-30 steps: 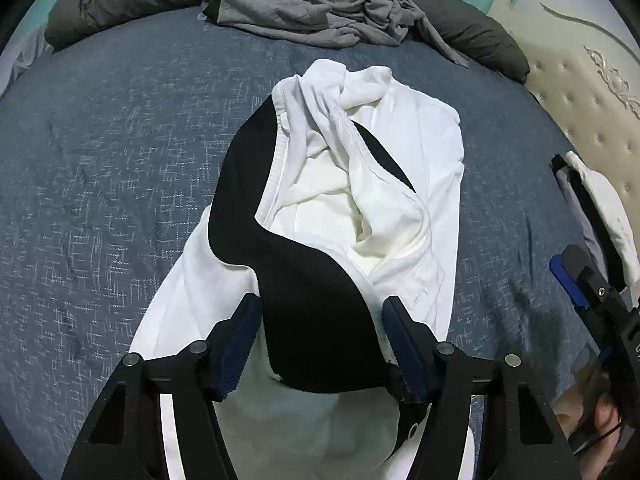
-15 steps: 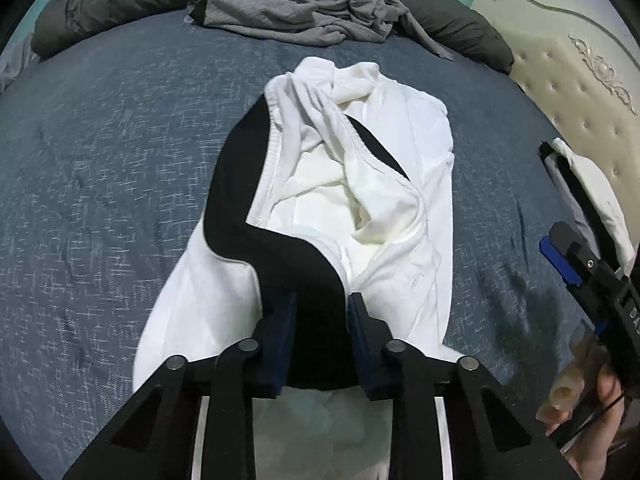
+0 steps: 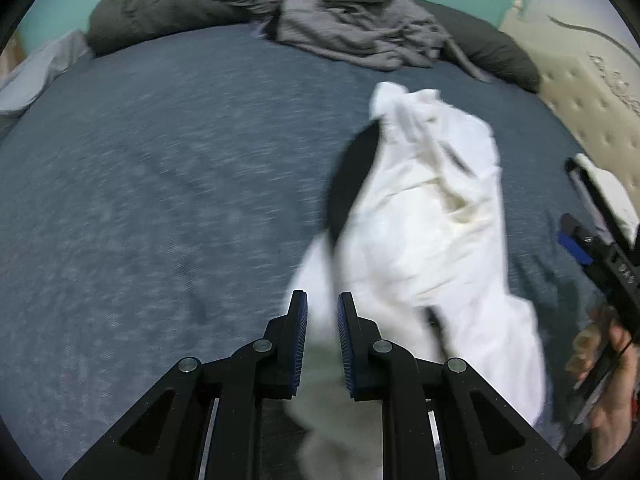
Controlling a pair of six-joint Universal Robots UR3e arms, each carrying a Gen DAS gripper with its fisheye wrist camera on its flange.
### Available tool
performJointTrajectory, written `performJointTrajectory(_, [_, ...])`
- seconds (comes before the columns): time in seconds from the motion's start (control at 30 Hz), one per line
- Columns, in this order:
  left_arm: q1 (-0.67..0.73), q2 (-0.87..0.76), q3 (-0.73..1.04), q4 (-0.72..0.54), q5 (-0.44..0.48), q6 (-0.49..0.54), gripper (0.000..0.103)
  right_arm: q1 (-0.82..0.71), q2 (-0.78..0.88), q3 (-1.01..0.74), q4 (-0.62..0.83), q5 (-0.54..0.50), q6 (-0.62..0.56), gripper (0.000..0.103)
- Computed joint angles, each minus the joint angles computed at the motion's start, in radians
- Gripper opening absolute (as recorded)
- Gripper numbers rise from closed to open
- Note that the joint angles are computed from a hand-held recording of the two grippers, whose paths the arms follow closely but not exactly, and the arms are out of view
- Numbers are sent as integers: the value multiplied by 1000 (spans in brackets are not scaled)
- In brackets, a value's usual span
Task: Fold clothes
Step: 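Move the left tool to the white shorts' waistband, then grasp the black waistband with the left tool while the right tool holds it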
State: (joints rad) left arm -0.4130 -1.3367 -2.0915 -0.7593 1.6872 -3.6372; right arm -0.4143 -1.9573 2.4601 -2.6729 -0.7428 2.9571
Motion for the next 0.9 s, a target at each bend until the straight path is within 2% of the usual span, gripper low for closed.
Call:
performJointTrajectory(0.1, [67, 77, -60, -13, -17, -3, 19, 43, 32, -14, -33, -36, 17, 65])
performJointTrajectory(0.17, [91, 99, -73, 11, -42, -10, 26, 71, 58, -23, -64, -55, 30, 65])
performJointTrajectory(0.23, [87, 77, -58, 46, -67, -10, 42, 96, 83, -29, -99, -73, 44, 65])
performJointTrajectory(0.33, [69, 17, -26, 107, -100, -9, 52, 133, 120, -39, -137, -101, 56, 65])
performJointTrajectory(0.47, [50, -83, -11, 197, -118, -26, 53, 166, 147, -45, -152, -130, 49, 65])
performJointTrajectory(0.57, [74, -87, -65, 260, -145, -29, 53, 171, 149, -45, -155, -128, 40, 65])
performJointTrajectory(0.73, [150, 18, -206, 358, -215, -19, 55, 169, 150, -45, -153, -122, 32, 65])
performJointTrajectory(0.9, [269, 127, -299, 363, -311, 10, 57, 169, 155, -47, -149, -117, 35, 65])
